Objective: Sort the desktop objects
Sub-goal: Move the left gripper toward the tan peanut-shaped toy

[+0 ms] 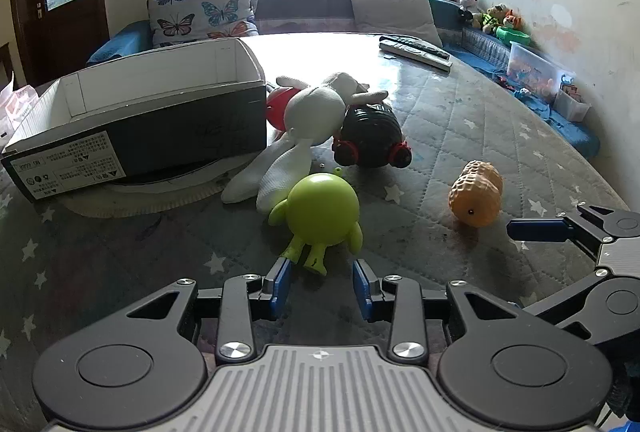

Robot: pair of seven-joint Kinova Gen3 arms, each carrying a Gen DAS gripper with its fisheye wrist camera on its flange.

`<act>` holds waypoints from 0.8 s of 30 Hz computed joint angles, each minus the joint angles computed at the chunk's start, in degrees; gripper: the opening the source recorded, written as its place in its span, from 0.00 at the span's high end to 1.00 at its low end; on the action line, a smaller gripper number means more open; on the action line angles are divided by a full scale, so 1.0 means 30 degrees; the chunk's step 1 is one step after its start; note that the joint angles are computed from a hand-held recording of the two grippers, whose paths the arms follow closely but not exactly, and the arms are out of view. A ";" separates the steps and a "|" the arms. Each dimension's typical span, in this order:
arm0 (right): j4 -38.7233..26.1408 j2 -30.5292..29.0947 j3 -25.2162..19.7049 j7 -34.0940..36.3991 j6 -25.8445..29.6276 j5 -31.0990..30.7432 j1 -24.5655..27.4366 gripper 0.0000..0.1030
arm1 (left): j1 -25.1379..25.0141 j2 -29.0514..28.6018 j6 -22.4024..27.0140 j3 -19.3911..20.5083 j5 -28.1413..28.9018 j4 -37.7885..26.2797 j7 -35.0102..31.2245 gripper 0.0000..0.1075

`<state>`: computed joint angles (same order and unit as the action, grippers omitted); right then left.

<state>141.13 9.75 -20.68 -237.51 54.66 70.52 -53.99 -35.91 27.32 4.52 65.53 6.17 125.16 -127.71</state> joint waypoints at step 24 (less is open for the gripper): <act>0.0405 -0.0294 0.0056 -0.0440 -0.0712 -0.0040 -0.0004 0.00 | 0.1879 -0.0629 0.0986 -0.2024 0.1580 -0.0933 -0.1115 0.65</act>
<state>142.35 8.87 -20.51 -238.83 52.53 70.40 -54.00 -30.27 25.44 7.48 59.46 10.91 122.36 -131.06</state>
